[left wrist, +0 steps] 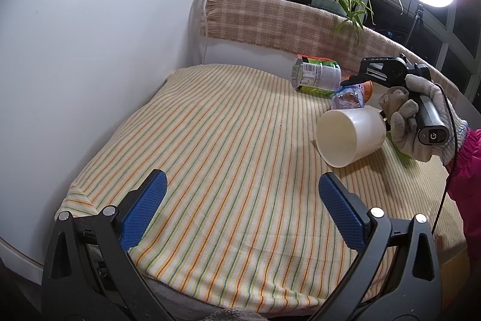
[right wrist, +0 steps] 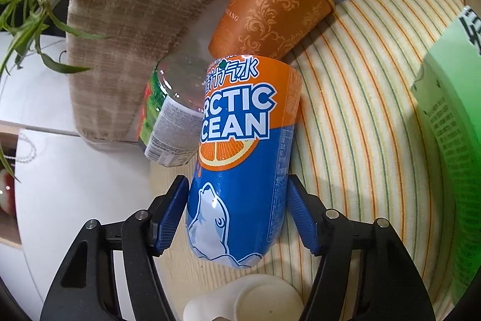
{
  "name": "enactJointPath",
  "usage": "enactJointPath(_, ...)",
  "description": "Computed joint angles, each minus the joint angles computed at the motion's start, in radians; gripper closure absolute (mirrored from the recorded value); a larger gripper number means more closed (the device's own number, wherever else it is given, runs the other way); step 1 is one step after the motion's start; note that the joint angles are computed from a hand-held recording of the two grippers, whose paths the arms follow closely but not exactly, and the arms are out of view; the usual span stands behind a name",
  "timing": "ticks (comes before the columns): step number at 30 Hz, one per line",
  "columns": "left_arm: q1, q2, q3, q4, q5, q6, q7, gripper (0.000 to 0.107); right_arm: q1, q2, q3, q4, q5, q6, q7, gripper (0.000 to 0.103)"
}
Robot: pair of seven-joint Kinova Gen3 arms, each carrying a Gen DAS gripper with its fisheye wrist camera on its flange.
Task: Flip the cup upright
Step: 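Close the right gripper around the Arctic Ocean bottle's middle, then lift the bottle with the right gripper and carry it toward the left tool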
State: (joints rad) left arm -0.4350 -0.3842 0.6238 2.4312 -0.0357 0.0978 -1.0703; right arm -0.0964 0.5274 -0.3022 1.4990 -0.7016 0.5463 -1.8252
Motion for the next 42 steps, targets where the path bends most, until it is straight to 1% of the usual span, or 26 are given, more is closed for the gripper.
enactJointPath(2,0.003,0.0,-0.004,0.0,0.0,0.001,-0.002,0.005,0.012,-0.011,-0.009,0.016,-0.012,-0.012,0.009,0.038)
enactJointPath(4,0.02,0.004,-0.021,0.004,-0.001,-0.007,-0.007,0.005,0.053,-0.039,-0.032,0.057,-0.043,-0.021,0.051,0.038)
enactJointPath(8,0.011,-0.001,-0.01,0.004,0.003,-0.007,-0.01,0.005,0.11,-0.073,-0.057,0.106,-0.122,-0.027,0.134,0.038)
enactJointPath(12,0.005,-0.016,0.007,0.001,0.008,0.002,-0.008,0.005,0.145,-0.099,-0.064,0.135,-0.201,-0.036,0.223,0.038)
enactJointPath(15,0.004,-0.035,0.021,-0.001,0.011,0.011,-0.003,0.005,0.178,-0.135,-0.073,0.172,-0.287,-0.043,0.314,0.038)
enactJointPath(18,0.003,-0.053,0.033,-0.007,0.012,0.024,0.003,0.005,0.215,-0.164,-0.08,0.194,-0.376,-0.01,0.416,0.038)
enactJointPath(23,-0.004,-0.079,0.06,-0.015,0.013,0.043,0.019,0.005,0.238,-0.233,-0.056,0.24,-0.464,0.063,0.543,0.038)
enactJointPath(27,-0.003,-0.103,0.085,-0.018,0.015,0.051,0.031,0.005,0.248,-0.312,-0.01,0.292,-0.479,0.152,0.608,0.038)
enactJointPath(29,-0.005,-0.108,0.101,-0.022,0.017,0.052,0.037,0.005,0.247,-0.352,0.015,0.325,-0.476,0.181,0.635,0.038)
enactJointPath(32,-0.005,-0.099,0.125,-0.03,0.022,0.046,0.043,0.005,0.213,-0.404,0.051,0.374,-0.456,0.195,0.655,0.038)
enactJointPath(38,-0.007,-0.079,0.18,-0.047,0.03,0.039,0.054,0.005,0.164,-0.497,0.132,0.49,-0.408,0.257,0.69,0.038)
enactJointPath(39,-0.008,-0.077,0.188,-0.048,0.031,0.037,0.055,0.005,0.155,-0.508,0.139,0.503,-0.379,0.265,0.679,0.038)
enactJointPath(40,-0.009,-0.074,0.197,-0.052,0.032,0.036,0.057,0.005,0.127,-0.505,0.144,0.497,-0.365,0.256,0.662,0.038)
enactJointPath(42,-0.012,-0.072,0.213,-0.056,0.034,0.036,0.059,0.005,0.1,-0.512,0.164,0.522,-0.347,0.264,0.658,0.038)
